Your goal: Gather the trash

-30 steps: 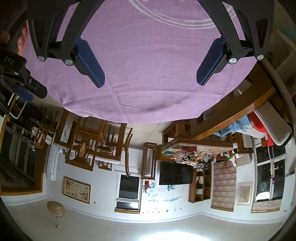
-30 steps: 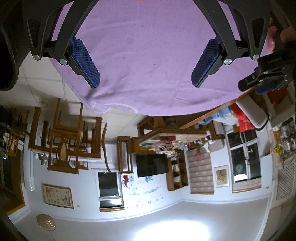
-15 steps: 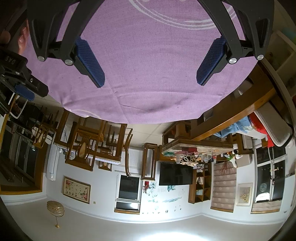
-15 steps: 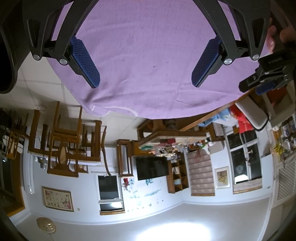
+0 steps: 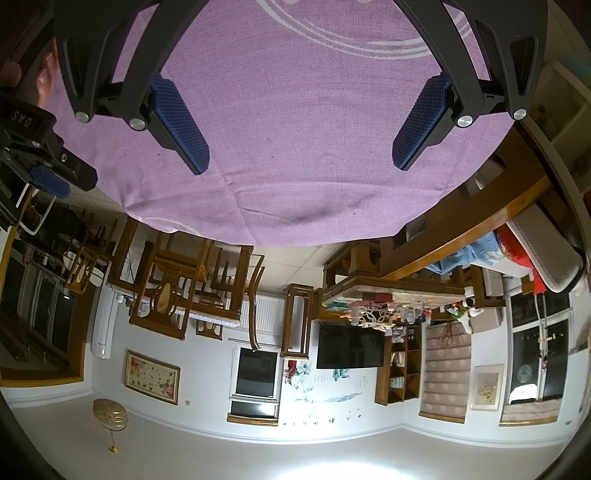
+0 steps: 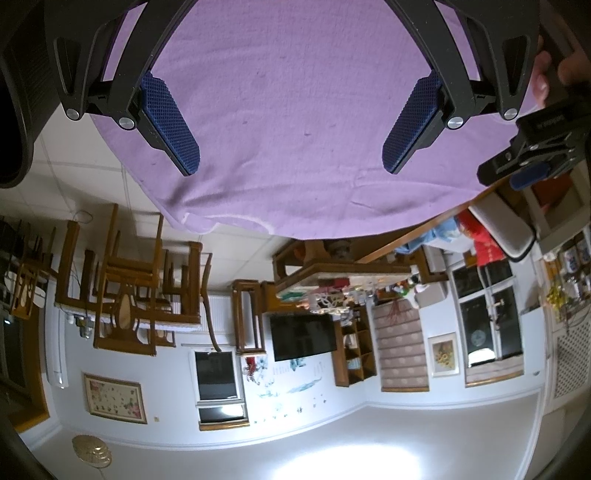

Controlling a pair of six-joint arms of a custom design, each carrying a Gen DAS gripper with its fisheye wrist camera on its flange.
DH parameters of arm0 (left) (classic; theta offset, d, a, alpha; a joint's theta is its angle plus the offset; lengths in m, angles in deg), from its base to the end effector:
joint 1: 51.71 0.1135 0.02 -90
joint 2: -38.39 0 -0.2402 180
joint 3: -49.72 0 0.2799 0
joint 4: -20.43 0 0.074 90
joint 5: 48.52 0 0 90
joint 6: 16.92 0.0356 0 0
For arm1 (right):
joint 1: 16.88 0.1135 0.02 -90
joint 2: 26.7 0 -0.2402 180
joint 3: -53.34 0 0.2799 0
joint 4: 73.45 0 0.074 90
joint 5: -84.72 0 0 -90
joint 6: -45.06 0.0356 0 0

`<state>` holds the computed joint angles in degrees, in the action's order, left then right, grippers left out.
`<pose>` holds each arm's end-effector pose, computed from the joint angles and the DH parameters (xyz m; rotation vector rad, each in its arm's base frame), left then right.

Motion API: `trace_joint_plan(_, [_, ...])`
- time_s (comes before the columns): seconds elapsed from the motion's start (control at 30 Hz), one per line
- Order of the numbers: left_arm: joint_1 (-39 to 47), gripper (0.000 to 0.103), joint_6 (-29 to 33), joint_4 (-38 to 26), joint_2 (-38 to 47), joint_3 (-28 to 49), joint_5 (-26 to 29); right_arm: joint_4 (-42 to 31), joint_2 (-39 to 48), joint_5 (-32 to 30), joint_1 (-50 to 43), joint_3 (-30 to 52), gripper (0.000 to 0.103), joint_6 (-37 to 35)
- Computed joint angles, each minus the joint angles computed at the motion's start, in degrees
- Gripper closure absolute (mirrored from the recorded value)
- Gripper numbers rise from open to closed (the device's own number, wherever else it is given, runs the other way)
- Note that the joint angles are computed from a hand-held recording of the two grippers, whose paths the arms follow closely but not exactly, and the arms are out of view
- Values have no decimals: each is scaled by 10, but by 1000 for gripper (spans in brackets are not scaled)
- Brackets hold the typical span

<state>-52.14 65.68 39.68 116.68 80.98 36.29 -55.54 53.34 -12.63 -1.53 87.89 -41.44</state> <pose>0.2589 0.0013 0.0929 -0.1808 2.0455 0.0082 0.2607 0.0763 0.0999 -0.2928 2.0438 0.3354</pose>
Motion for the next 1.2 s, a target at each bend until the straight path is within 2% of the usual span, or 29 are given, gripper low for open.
trace_joint_plan(1.2, [-7, 5, -4, -2, -5, -3, -6, -48, -43, 0, 2, 1, 5, 3])
